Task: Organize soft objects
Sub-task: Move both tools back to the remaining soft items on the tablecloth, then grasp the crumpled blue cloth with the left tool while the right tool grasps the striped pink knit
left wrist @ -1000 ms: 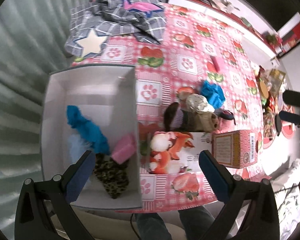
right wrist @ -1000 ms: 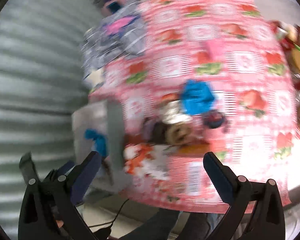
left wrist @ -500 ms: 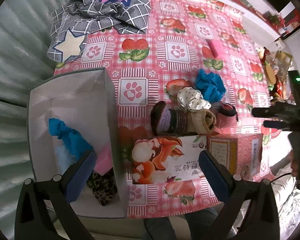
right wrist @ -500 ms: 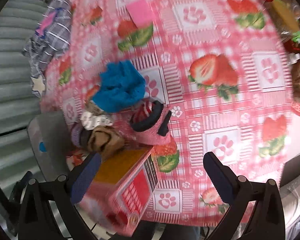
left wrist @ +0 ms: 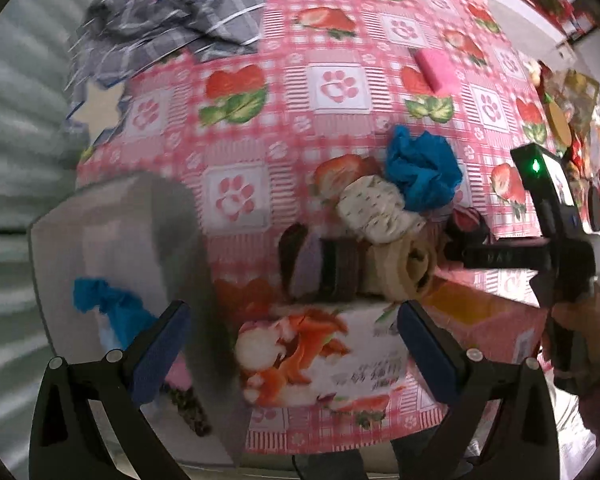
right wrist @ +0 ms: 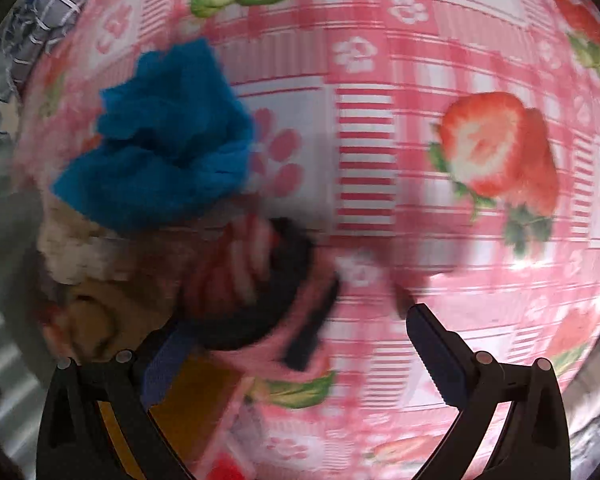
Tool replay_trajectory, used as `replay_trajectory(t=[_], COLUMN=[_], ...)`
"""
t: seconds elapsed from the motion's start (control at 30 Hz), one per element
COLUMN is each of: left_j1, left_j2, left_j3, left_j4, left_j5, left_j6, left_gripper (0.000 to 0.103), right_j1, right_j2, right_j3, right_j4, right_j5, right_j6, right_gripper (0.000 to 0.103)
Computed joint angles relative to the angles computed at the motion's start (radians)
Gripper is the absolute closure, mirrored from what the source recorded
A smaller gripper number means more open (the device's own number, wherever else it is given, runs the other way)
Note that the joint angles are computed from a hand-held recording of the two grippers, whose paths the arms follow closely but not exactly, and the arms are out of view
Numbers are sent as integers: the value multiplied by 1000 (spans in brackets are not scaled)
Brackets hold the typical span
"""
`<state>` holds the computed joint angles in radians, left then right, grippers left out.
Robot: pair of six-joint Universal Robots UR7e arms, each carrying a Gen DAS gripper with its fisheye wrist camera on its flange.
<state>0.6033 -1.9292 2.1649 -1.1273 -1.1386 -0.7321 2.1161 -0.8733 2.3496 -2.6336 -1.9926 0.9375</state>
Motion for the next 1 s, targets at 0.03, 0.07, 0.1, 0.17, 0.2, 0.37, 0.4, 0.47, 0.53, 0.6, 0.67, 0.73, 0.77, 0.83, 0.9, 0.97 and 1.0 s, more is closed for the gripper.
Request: replay_trajectory(t=[0.03,0.07,0.1,0.17,0.2,0.37,0.4,0.47,0.53,0.6,0.67,0.73,0.77,0.83,0.9,0.97,1.0], left_j1=[6,11,17,24,27,34,40,45,54,62,73,91,98,112,122,128,132], left_j2=[23,46,68,122,152,301,333,388,435,484,523,554,563,583,598,609,615], left_j3=[6,11,17,28,35,63,65,72,77,84,88,86,85,83,81,81,79], left_j4=[-31,-62,-91,-155,-189,-341,-370,-417,-455,-480,-499,-512,-515,-523,-530,-537,-539], left_j5=[2,4,4,11,15,35,35,45,47,58,64,60,59,57,55,51,49], left_j6=[26,51,77,136,168,305,329,354,375,389,394,392,390,385,388,387,388], left_gripper=[0,0,0,0,0,0,0,0,0,0,0,0,0,0,0,0,0], right_j1=[1,-3,-8,-26,-34,-69,-63,-40,-21,-14,-20,-11,-4,-2,-1,6,10], right_j2=[-11,-33,-52,-104,-131,-224,-228,-224,-213,-189,-167,-152,-140,-132,-146,-114,-97], right_j3=[15,42,66,120,144,256,268,278,267,243,227,191,170,132,131,110,106], right_j4=[-1,-15,-29,-39,-37,-127,-154,-204,-213,-207,-209,-163,-135,-69,-24,-3,-5], right_j5=[-16,-31,-42,-73,-90,-100,-101,-109,-120,-132,-134,-154,-163,-173,-182,-192,-194], right_j6=[8,20,30,63,80,111,107,86,64,46,42,53,53,50,55,81,94], right_gripper=[0,0,0,0,0,0,0,0,0,0,0,0,0,0,0,0,0])
